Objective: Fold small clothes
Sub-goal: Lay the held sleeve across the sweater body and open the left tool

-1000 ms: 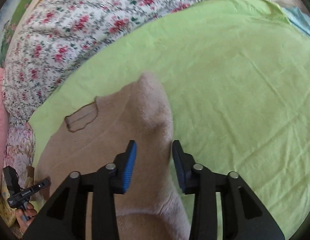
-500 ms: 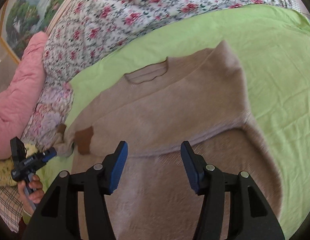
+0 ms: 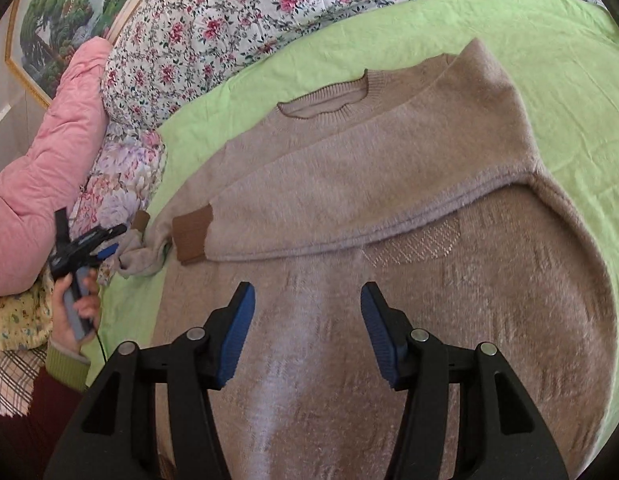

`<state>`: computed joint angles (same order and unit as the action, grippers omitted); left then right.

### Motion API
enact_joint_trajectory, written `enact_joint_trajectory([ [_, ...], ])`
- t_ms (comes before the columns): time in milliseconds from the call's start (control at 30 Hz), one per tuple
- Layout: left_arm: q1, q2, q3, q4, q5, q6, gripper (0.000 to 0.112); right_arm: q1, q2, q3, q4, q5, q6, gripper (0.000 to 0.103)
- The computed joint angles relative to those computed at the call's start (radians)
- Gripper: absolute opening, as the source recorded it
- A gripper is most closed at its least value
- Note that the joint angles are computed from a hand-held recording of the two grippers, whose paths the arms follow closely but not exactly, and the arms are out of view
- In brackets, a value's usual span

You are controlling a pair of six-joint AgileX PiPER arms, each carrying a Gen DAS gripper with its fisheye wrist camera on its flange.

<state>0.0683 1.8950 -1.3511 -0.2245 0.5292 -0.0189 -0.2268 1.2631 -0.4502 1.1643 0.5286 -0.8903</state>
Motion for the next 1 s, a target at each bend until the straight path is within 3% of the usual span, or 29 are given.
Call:
enact_joint_trajectory([
  [67, 0.029, 0.075, -0.08, -0.039, 0.041, 0.028, 0.078, -0.01, 0.002, 0.008, -0.005, 0.001, -0.001, 0.056],
  [100, 0.035, 0.095, -0.097, -0.045, 0.048, 0.032, 0.073, -0.013, 0.003, 0.01, -0.006, 0.001, -0.002, 0.056],
  [167, 0.048, 0.135, -0.14, -0.08, 0.076, 0.069, 0.04, -0.021, 0.006, 0.013, -0.009, 0.002, -0.006, 0.056],
  [200, 0.054, 0.139, -0.143, -0.117, 0.085, 0.107, 0.005, -0.021, 0.008, 0.014, -0.012, -0.001, -0.006, 0.056],
  [267, 0.038, 0.109, -0.112, -0.125, 0.053, 0.123, 0.005, -0.017, 0.009, 0.014, -0.007, -0.005, -0.014, 0.056],
  [333, -0.01, 0.024, -0.032, -0.094, -0.037, 0.114, 0.004, -0.015, 0.011, 0.018, 0.01, -0.008, -0.035, 0.056],
  [433, -0.083, -0.087, 0.038, -0.196, -0.105, 0.189, 0.003, -0.021, 0.018, 0.022, 0.041, -0.005, -0.072, 0.056],
  [600, -0.333, -0.172, 0.015, -0.18, -0.186, 0.125, 0.003, -0.06, -0.003, 0.043, 0.075, 0.014, -0.115, 0.056],
  [700, -0.503, -0.124, -0.083, -0.139, -0.215, 0.062, 0.003, -0.129, -0.032, 0.06, 0.074, 0.045, -0.134, 0.056],
  [767, -0.634, -0.04, -0.183, 0.003, -0.236, -0.066, 0.003, -0.206, -0.048, 0.072, 0.064, 0.076, -0.152, 0.056],
  [900, -0.794, 0.157, -0.396, 0.249, -0.192, -0.287, 0.003, -0.373, -0.064, 0.086, 0.047, 0.146, -0.2, 0.056],
  [1000, -0.852, 0.336, -0.592, 0.285, -0.105, -0.306, 0.004, -0.482, -0.06, 0.09, 0.035, 0.183, -0.24, 0.056],
])
